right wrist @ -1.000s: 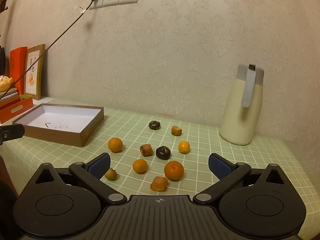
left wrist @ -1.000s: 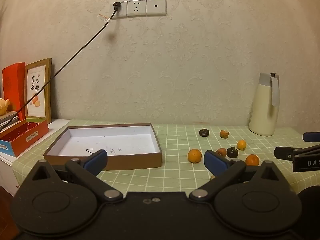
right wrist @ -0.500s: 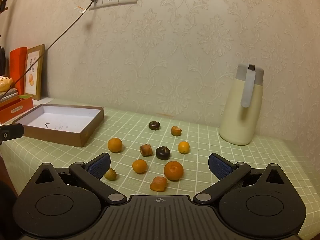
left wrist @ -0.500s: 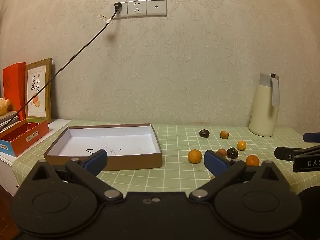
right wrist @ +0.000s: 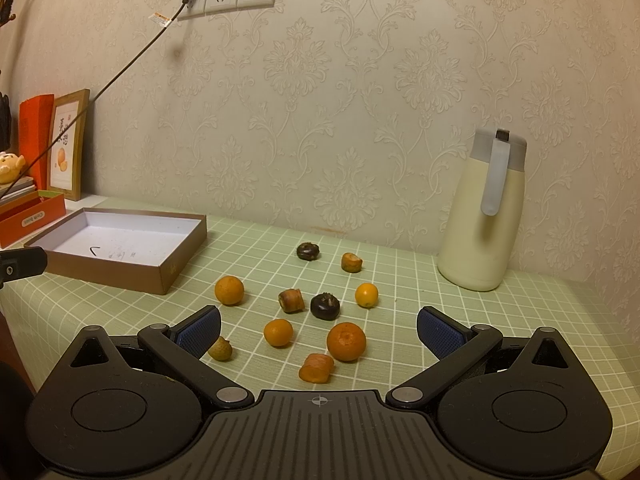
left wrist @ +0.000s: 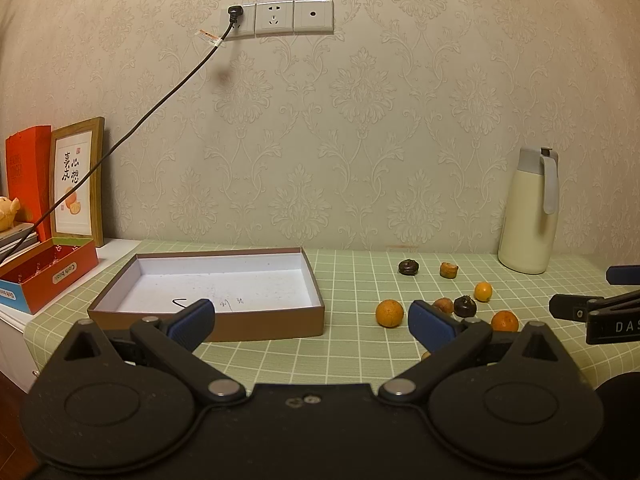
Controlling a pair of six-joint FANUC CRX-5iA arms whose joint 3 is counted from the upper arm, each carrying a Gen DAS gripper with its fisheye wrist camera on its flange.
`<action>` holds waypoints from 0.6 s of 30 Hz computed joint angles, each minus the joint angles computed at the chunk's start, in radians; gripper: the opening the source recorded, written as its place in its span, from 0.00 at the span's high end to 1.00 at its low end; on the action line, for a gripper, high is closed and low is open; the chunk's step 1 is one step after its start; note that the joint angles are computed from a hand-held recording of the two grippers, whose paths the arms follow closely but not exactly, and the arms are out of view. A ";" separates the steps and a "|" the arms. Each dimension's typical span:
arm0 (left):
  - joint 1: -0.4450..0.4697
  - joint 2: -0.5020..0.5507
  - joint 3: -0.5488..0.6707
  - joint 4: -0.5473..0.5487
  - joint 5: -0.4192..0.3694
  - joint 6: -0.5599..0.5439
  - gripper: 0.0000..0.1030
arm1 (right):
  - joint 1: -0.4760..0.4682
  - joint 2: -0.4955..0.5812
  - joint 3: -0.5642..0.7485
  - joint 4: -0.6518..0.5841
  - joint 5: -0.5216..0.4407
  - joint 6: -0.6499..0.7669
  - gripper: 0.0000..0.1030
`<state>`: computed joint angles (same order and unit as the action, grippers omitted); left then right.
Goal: Organize fruits
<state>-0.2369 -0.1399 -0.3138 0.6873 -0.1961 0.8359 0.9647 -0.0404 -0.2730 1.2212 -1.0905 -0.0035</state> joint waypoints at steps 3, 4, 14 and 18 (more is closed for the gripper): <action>-0.001 0.000 -0.002 0.005 0.002 -0.004 0.06 | 0.000 0.000 0.000 0.000 0.000 0.000 0.00; -0.001 0.000 -0.002 0.005 0.002 -0.004 0.06 | 0.000 0.000 0.000 0.000 0.000 0.000 0.00; -0.002 0.000 -0.003 0.009 0.005 -0.009 0.06 | 0.001 0.001 0.001 0.000 -0.001 0.000 0.00; 0.000 0.003 0.005 0.002 0.001 -0.002 0.06 | 0.001 0.001 0.000 0.001 -0.001 -0.001 0.00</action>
